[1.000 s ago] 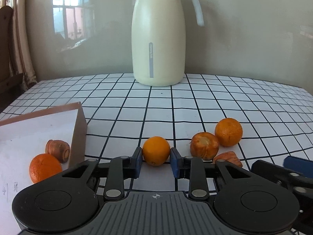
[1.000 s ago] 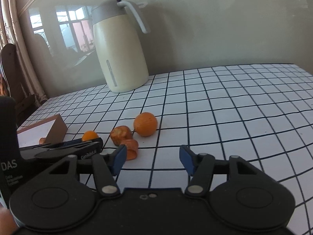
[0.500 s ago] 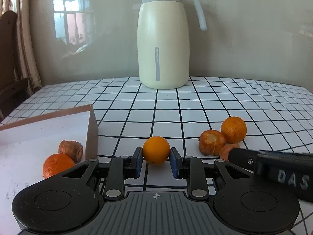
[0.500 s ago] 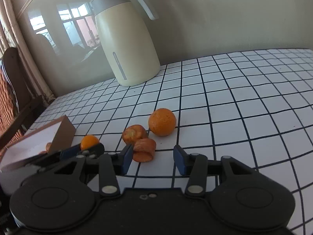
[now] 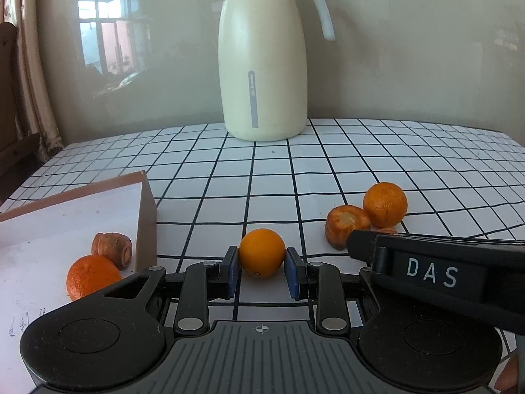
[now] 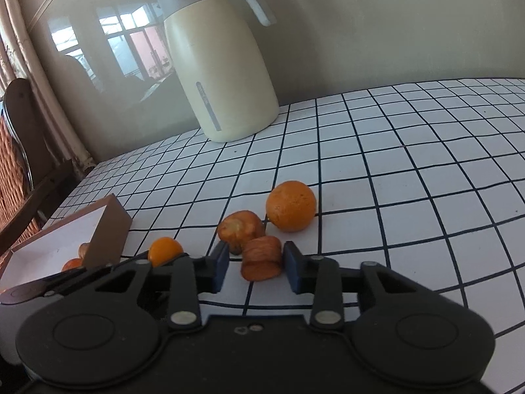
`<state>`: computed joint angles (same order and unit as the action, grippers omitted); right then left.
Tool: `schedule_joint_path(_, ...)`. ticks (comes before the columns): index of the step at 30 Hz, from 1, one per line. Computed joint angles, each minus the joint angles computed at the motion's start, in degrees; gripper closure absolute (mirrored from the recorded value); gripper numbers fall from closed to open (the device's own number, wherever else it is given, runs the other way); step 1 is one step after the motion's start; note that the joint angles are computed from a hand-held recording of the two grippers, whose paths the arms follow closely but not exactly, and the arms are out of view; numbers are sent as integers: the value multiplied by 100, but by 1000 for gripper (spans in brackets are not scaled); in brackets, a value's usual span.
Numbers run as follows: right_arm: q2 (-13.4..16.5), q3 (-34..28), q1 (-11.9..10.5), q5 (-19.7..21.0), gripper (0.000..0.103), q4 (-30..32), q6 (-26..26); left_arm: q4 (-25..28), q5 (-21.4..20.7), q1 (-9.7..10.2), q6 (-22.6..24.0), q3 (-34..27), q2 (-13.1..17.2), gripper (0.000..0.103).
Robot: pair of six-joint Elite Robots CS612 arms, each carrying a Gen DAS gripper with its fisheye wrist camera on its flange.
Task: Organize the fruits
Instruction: 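Close the left gripper on another tangerine while the right gripper grasps another jujube, then carry the tangerine and jujube over the white box with both grippers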
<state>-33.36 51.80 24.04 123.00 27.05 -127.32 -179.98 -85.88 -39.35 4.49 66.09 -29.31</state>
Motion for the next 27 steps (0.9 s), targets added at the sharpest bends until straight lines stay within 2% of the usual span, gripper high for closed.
schedule_joint_path(1,-16,27,-4,-7,86,-12,22,3,3,-2,4,-4,2,73)
schedule_joint_path(13,96,-174,116,462,85,578,-139,4,-59,2,-122,21,-11,73)
schedule_joint_path(17,34,-58,109,412,85,491,-166,39,10,-17,-80,1,-4,73)
schedule_joint_path(23,46,-72,93,364,85,490,-137,117,-36,-4,-290,-71,23,73)
schedule_joint_path(27,23,-17,122,487,85,411,-121,67,-127,18,-352,-45,18,73)
